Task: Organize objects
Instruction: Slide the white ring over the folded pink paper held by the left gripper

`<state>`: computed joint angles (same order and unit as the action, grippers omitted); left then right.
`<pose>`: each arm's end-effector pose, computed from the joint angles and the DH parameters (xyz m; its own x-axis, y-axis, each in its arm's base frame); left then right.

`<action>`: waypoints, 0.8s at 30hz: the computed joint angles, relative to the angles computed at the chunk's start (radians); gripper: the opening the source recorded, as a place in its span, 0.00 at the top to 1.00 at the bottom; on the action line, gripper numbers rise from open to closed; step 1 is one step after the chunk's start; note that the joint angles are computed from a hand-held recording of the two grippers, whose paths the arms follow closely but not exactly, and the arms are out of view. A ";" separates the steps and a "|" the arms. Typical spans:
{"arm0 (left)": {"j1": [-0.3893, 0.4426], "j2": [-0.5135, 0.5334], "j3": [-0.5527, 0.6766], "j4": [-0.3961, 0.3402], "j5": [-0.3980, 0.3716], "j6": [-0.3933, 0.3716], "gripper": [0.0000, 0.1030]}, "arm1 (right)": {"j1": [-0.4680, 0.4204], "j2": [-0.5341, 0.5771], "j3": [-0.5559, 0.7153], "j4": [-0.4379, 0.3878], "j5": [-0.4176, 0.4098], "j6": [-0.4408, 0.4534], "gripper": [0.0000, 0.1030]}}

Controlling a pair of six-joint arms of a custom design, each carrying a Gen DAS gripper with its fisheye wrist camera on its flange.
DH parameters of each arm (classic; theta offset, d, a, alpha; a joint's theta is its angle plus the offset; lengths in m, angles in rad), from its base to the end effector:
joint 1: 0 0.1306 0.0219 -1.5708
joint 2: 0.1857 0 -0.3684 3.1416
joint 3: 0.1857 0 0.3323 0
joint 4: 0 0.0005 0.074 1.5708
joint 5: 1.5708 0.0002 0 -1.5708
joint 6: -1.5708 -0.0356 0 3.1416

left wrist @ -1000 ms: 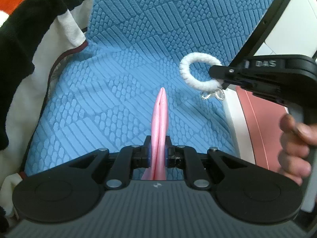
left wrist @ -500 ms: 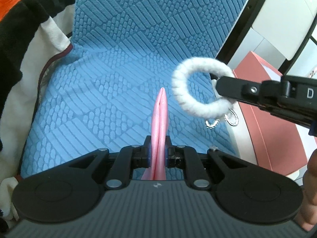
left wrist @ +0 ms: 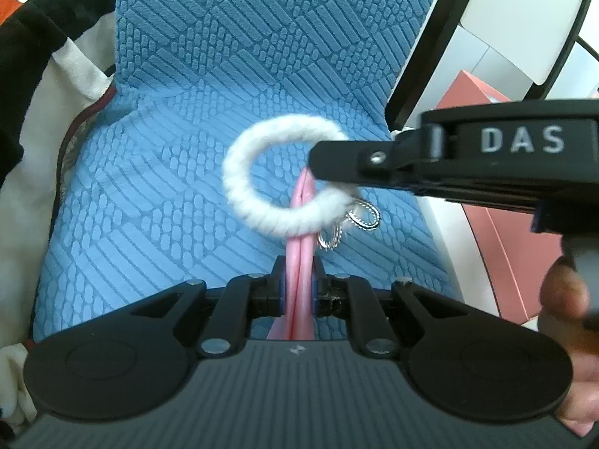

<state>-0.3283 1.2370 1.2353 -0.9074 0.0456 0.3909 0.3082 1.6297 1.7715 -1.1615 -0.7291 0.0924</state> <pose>0.3467 -0.1203 0.4078 -0.8233 -0.1216 -0.5544 0.0378 0.9629 -0.2674 0.4623 0.1715 0.4492 -0.7568 -0.3131 -0.5738 -0.6311 0.5784 0.5168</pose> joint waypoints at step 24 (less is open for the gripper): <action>-0.002 -0.008 -0.008 0.016 -0.025 -0.013 0.86 | -0.025 0.057 0.054 -0.045 -0.038 -0.073 0.89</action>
